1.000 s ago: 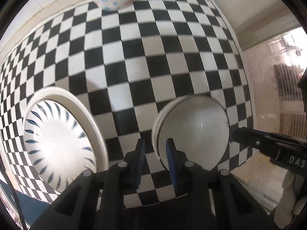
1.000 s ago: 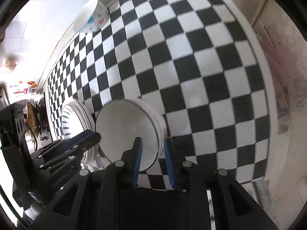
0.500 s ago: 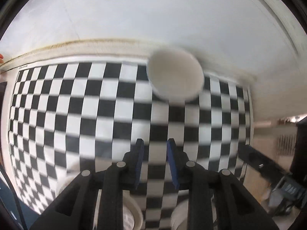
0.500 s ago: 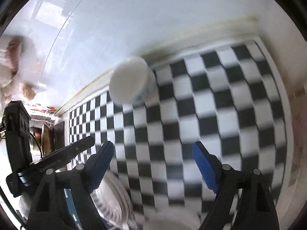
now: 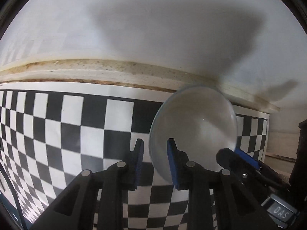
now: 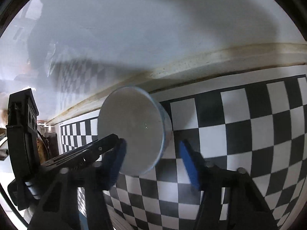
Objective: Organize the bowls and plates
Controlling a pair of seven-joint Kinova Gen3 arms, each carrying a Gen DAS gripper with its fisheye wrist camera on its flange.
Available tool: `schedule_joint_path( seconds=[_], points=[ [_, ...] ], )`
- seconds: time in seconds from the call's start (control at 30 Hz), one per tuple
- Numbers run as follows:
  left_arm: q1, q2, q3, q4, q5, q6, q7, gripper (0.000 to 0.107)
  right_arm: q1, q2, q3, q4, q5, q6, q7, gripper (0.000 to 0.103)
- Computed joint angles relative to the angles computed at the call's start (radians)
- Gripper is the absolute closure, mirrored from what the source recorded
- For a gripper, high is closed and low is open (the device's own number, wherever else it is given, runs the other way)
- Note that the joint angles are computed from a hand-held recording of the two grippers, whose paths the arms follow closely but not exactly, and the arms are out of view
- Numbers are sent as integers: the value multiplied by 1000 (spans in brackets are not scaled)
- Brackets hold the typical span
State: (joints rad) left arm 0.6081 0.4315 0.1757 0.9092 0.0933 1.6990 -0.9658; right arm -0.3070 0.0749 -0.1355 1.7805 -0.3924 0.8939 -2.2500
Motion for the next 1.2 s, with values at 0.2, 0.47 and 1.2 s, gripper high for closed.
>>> schedule_joint_path(
  seconds=[0.2,0.47,1.2],
  points=[
    [2,32,1,-16,-1,-6,-26,86,19,51,10,-12,-13,12,17,78],
    [18,26,-1,-11,2,-27,-7,91,3,65,8,-36,72,40,-8,91],
    [108,-110,29,-56,-78,51,18,91,-46,-178,-40,-1,140,141,-151,92]
  ],
)
